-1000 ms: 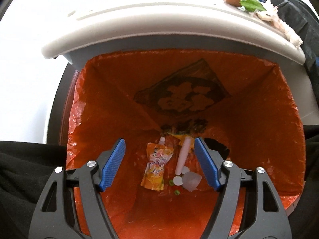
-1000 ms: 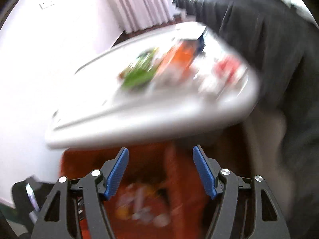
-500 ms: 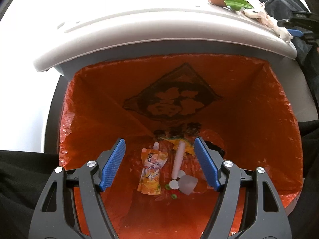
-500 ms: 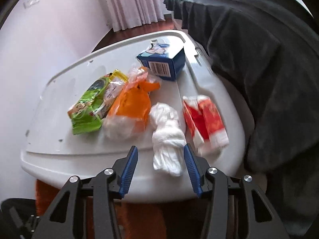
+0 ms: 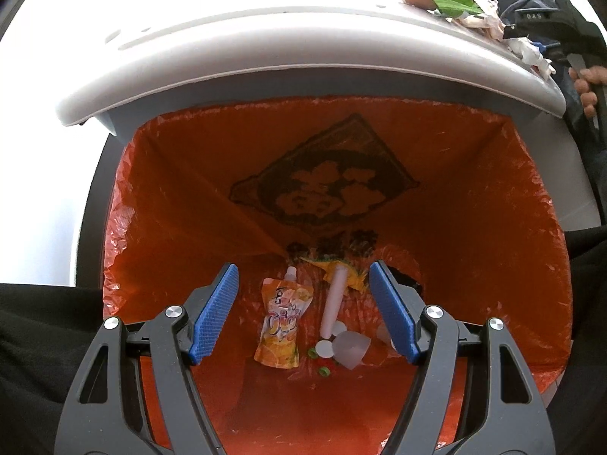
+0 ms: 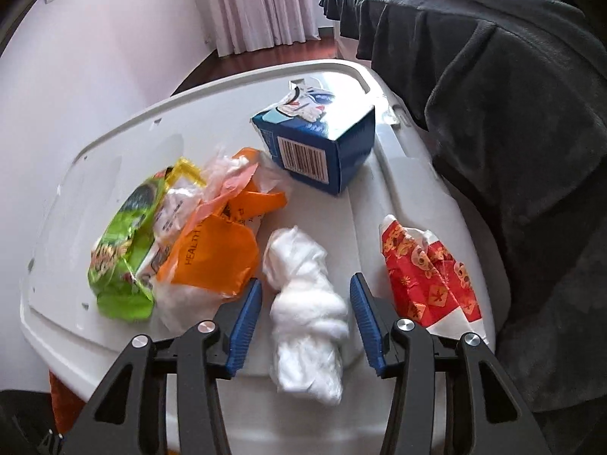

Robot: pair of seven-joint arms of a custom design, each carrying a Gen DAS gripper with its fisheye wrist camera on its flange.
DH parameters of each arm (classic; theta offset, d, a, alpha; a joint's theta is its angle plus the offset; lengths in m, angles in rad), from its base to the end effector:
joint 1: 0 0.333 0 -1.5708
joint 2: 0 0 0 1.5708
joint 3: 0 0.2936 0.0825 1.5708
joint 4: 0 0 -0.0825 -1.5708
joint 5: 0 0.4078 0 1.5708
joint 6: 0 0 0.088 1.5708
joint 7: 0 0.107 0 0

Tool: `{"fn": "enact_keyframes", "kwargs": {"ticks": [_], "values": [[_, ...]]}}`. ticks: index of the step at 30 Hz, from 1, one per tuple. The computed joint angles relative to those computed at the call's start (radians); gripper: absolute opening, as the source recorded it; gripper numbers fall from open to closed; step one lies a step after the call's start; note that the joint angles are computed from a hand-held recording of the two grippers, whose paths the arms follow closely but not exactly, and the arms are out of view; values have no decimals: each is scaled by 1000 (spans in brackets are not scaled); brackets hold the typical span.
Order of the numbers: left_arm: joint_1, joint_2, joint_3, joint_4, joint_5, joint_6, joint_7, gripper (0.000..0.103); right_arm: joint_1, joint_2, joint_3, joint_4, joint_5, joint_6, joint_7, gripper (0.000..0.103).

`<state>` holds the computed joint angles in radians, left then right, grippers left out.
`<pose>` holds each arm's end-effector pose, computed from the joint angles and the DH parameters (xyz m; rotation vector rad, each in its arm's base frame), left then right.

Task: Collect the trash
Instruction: 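Grasp the white plastic bag bundle with the right tool while the left tool grasps the orange bag, then carry both bags over the bin and open both tools to drop them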

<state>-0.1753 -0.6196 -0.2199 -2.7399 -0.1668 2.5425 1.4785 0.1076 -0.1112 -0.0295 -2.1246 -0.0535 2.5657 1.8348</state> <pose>0.3840 -0.1508 0.4105 -1.8500 2.1979 -0.5099 0.5825 0.0460 0.4889 -1.7423 2.0255 -0.4784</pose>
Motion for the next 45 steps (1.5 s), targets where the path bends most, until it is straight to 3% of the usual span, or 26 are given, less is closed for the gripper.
{"fn": "enact_keyframes", "kwargs": {"ticks": [6, 9, 13, 17, 20, 23, 26, 29, 34, 37, 40, 42, 43, 45], "values": [[-3, -7, 2, -4, 0, 4, 5, 70, 28, 51, 32, 65, -31, -39, 29, 32], [-3, -17, 4, -12, -1, 13, 8, 70, 60, 76, 42, 89, 92, -33, -69, 32], [-33, -55, 55, -13, -63, 28, 51, 70, 98, 76, 63, 100, 217, -21, -207, 32], [-64, -79, 82, 23, -102, 105, 159, 70, 98, -7, 57, 37, 163, -48, -121, 32], [-121, 8, 120, 128, -145, 175, 302, 71, 94, -139, 38, -71, 162, -44, -60, 32], [-227, 150, 188, 268, -241, 248, 540, 80, 104, -295, 5, -202, 189, 21, -48, 32], [-241, 310, 165, 411, -224, 295, 732, 80, 104, -391, -27, -292, 194, 77, -17, 32], [-211, 470, 127, 571, -189, 236, 822, 80, 107, -418, -57, -322, 200, 86, -2, 32], [-142, 640, 59, 734, -107, 246, 823, 80, 141, -394, -102, -305, 247, 128, -25, 32], [-102, 732, 24, 836, -109, 205, 853, 80, 162, -360, -113, -273, 280, 128, -43, 32], [-100, 812, 25, 922, 24, 129, 779, 79, 181, -339, -114, -249, 313, 131, -75, 32], [-103, 841, 32, 933, 91, 138, 752, 77, 183, -327, -105, -235, 319, 135, -86, 33], [-77, 851, 6, 940, 40, 152, 791, 62, 186, -322, -105, -229, 326, 134, -94, 33], [-65, 895, -3, 1016, -11, 64, 754, 43, 187, -313, -102, -220, 338, 130, -101, 33]]}}
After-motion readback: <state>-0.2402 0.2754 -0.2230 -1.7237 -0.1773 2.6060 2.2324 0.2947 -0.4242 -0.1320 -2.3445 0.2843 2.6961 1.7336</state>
